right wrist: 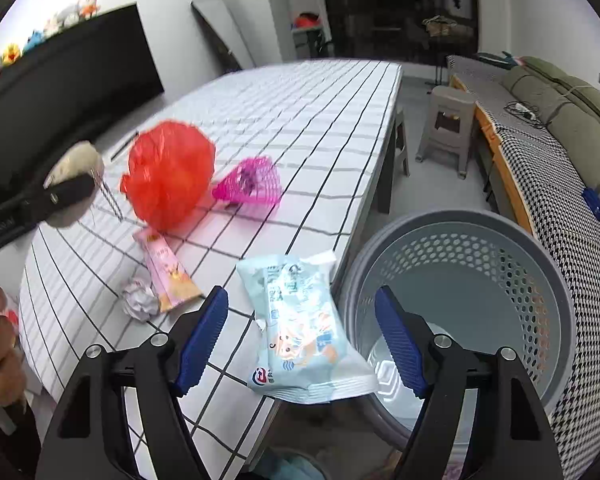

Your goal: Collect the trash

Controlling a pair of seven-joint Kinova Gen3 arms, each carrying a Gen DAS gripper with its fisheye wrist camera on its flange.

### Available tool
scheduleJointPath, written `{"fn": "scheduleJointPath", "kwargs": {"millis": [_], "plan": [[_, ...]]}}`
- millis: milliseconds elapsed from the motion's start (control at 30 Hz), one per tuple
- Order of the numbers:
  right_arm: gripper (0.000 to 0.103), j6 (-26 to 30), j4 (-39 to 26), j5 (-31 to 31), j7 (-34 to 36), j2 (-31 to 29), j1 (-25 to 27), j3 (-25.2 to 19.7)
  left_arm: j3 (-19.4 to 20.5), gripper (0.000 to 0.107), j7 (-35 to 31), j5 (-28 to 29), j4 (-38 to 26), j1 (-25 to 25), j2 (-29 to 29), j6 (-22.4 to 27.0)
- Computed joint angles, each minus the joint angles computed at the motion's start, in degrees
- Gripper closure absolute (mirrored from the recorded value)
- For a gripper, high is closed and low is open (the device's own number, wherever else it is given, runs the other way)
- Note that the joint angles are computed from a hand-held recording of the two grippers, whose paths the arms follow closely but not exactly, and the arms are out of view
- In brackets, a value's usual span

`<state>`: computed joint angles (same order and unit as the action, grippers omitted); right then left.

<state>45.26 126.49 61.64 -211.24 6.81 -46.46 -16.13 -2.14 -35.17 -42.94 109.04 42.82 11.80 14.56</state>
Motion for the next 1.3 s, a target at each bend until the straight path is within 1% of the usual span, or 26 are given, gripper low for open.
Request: {"fn": "scheduleJointPath", "kwargs": {"millis": [67, 200, 233, 267, 300, 333, 400, 500, 600, 733, 800, 967, 1133, 1300], "plan": [[0.03, -1.5, -1.3, -1.7, 3.9, 1.6, 1.1, 0.6, -0.2, 0.048, 0.1, -0.2, 0.5, 0.1, 0.1, -0.5], [0.031, -2.9, -2.8, -3.2, 7.2, 4.0, 1.2, 2.0, 1.0, 0.048, -2.4, 1.8, 0.2, -0.9, 0.4, -0.4], [0.035, -2.9, -3.0, -3.3, 7.4, 4.3, 0.9, 2.3, 0.7, 0.048, -2.5, 1.8, 0.5, -0.6, 0.3, -0.7], [0.044, -2.9, -3.0, -3.1, 7.2, 4.6, 0.5, 2.7, 0.8, 0.048, -2.8, 2.1, 0.5, -0.5, 0.4, -0.7], [0.049, -3.3, -3.0, -3.6, 7.9, 4.6, 0.6, 2.9, 0.8, 0.048, -3.3, 2.4, 0.5, -0.5, 0.4, -0.7], [0.058, -3.6, -3.1, -4.2, 8.6, 4.6, 0.6, 3.1, 0.9, 0.048, -3.7, 2.7, 0.5, -0.4, 0.5, -0.7], [0.058, -3.7, -3.0, -4.6, 8.7, 4.9, 0.3, 3.6, 1.0, 0.048, -4.5, 3.5, 0.4, -0.3, 0.7, -0.5], [0.06, -3.7, -1.9, -3.4, 6.5, 4.2, -0.5, 3.9, 1.4, 0.048, -5.8, 4.6, -0.1, -0.1, 1.1, 0.0], [0.061, -3.1, -0.1, -1.4, 2.3, 2.5, -1.0, 3.6, 2.0, 0.048, -7.0, 5.6, -0.7, 0.5, 1.5, 0.6], [0.062, -0.3, 2.0, -1.0, -1.6, -0.8, -0.7, 1.8, 3.9, 0.048, -10.3, 8.0, -2.2, 0.5, 2.5, 1.5], [0.062, 1.5, 3.6, -1.5, -4.1, -2.6, -0.5, 0.4, 5.5, 0.048, -12.8, 10.1, -3.3, 0.1, 3.4, 1.9], [0.062, 6.3, 8.3, -6.1, -9.6, -7.2, 0.4, -3.2, 9.0, 0.048, -20.4, 15.8, -7.0, 0.5, 6.5, 3.0], [0.062, 8.7, 12.7, -10.6, -13.8, -10.6, 1.8, -6.0, 12.5, 0.048, -28.2, 21.7, -12.3, 1.0, 11.5, 4.9], [0.062, 9.5, 16.1, -12.2, -18.3, -11.2, 2.7, -8.1, 12.7, 0.047, -33.3, 25.4, -17.6, 3.7, 16.3, 8.0]]}}
